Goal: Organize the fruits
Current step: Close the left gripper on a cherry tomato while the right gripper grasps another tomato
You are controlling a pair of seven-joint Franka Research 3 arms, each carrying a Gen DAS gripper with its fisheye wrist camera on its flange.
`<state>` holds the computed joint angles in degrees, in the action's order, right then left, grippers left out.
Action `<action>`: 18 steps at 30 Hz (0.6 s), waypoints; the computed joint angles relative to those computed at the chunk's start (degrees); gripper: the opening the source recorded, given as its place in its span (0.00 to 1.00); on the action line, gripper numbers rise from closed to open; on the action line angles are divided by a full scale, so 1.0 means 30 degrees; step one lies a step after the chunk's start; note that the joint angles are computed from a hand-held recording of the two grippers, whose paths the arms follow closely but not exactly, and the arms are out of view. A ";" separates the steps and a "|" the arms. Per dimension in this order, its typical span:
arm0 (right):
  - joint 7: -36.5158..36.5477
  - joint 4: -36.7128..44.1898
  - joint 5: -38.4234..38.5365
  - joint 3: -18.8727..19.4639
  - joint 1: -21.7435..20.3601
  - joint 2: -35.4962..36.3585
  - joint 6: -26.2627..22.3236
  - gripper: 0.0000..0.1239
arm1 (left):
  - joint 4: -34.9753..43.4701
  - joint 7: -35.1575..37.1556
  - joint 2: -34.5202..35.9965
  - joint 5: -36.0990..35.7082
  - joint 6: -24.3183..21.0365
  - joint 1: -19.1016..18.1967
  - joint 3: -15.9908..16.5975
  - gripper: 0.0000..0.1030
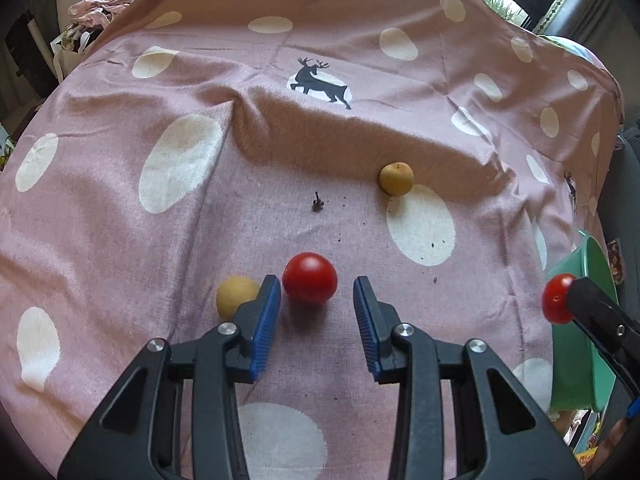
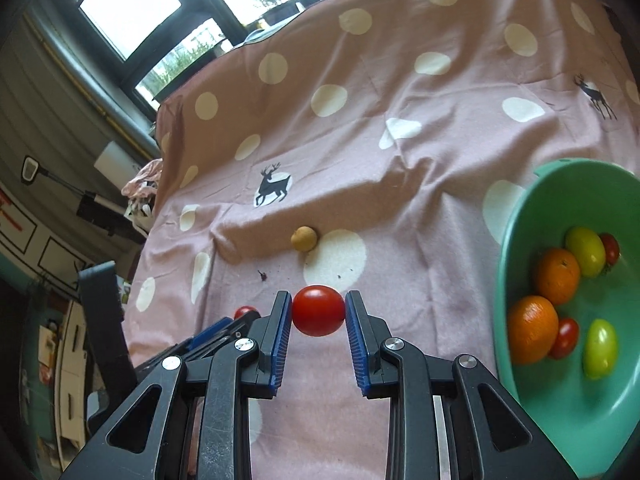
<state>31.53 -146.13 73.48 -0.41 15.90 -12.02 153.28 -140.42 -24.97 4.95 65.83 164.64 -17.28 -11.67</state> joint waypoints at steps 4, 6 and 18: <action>0.0242 0.0013 0.0129 -0.0027 -0.0130 0.0076 0.0281 0.23 | 0.0110 -0.0819 0.0073 0.0879 -0.0294 -0.0093 0.0022 0.33; 0.0274 -0.0035 0.0050 -0.0031 -0.0147 0.0056 0.0347 0.23 | 0.0205 -0.0840 0.0229 0.0881 -0.0310 -0.0090 0.0002 0.26; 0.0175 -0.0291 0.0332 -0.0267 -0.0265 -0.0416 0.0244 0.23 | 0.0116 -0.2277 -0.0506 0.1864 -0.1332 -0.0517 -0.0328 0.26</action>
